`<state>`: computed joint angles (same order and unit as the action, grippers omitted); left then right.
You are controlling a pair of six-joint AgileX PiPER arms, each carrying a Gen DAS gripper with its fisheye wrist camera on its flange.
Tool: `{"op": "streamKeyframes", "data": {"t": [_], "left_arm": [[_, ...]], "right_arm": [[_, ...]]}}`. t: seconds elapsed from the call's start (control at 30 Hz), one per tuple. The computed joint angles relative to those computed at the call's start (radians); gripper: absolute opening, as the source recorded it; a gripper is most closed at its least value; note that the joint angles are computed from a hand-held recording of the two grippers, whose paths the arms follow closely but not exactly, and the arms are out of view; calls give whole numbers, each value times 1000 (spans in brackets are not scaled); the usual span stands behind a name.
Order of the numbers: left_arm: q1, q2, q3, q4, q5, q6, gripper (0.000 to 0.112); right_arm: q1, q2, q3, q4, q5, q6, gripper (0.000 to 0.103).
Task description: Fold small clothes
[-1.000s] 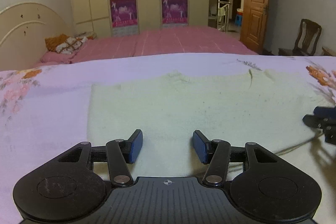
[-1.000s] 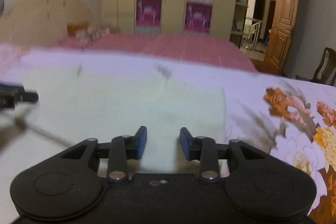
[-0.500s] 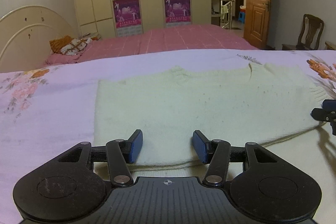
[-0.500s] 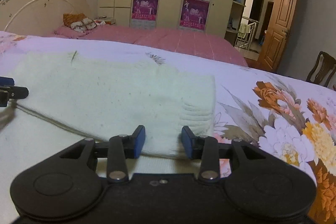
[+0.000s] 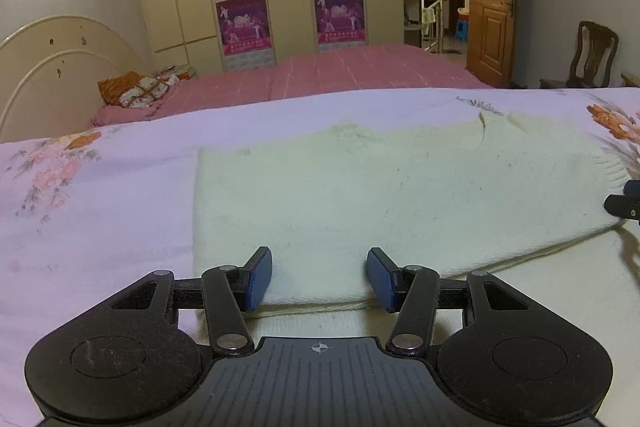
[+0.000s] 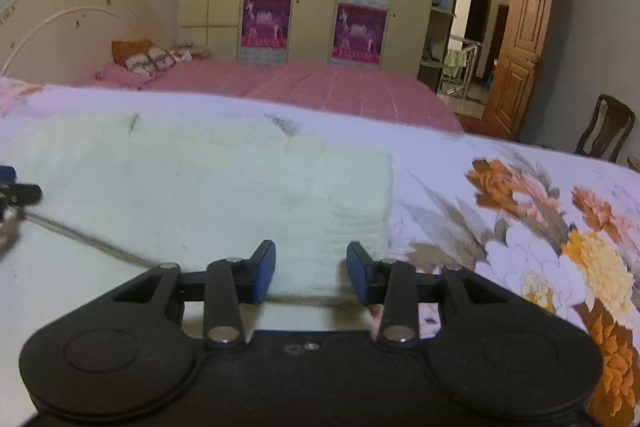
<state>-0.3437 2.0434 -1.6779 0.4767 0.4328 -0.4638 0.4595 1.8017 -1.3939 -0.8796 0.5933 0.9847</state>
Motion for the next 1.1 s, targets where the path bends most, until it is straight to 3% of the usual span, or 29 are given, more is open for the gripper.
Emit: {"op": "streamKeyframes", "data": {"t": [0.17,0.33,0.63,0.83,1.1], "left_arm": [[-4,-29,-7,0,30,-10,53],[-19,-144,127,84,10,-88,53],[-100,-416,419,215,58,-259,53],[-190,-611,577,276,149,-367,53],[-373,-855,743,330,356,-484,53]], "right_arm": [[-5,-3,-48,83,37,-88,37],[-3,-115,45,61,14,-18,38],[47,-377,257,100,28,33,38],[173,-576,375,120,130,69,39],[442,-770,469,79,348,184,41]]}}
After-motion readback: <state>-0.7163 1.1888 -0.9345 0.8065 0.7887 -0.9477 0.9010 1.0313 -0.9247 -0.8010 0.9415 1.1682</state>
